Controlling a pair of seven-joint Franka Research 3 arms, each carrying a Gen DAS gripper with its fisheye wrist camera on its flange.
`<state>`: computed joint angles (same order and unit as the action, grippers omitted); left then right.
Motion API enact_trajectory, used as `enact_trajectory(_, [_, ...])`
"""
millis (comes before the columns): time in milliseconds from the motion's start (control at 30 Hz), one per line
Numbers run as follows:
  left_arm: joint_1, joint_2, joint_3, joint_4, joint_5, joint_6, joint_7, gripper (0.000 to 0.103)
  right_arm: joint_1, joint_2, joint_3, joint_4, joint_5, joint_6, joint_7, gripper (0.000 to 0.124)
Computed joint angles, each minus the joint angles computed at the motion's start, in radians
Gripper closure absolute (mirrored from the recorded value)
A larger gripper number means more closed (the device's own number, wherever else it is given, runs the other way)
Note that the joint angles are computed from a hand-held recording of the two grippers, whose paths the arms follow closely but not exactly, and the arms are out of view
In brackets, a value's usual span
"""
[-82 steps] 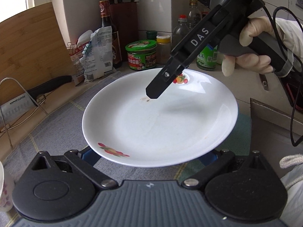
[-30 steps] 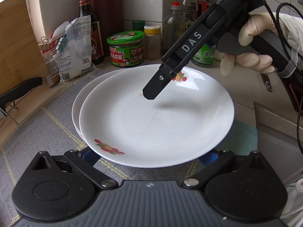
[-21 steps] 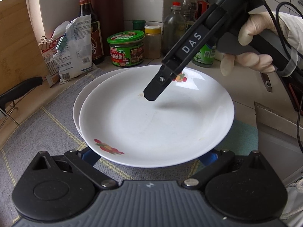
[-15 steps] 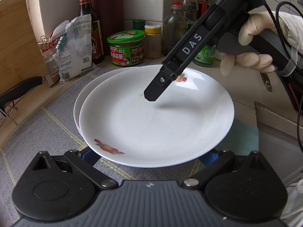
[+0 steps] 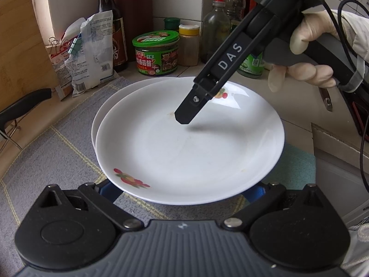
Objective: Organize plates and bowls
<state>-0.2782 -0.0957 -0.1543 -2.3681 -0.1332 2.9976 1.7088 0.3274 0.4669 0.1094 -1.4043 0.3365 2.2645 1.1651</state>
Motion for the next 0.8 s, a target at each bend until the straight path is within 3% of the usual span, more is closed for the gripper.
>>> enact_trajectory(433, [-0.008,-0.007,0.008,0.005,-0.058,-0.026,0.044,0.002,0.015,0.053,-0.011,0.097,-0.043,-0.089,0.068,0.042])
enact_trajectory(800, [-0.007,-0.022,0.010,-0.004,-0.073,-0.034,0.051,0.002,0.012,0.060,-0.010,0.115,-0.040,-0.107,0.079,0.042])
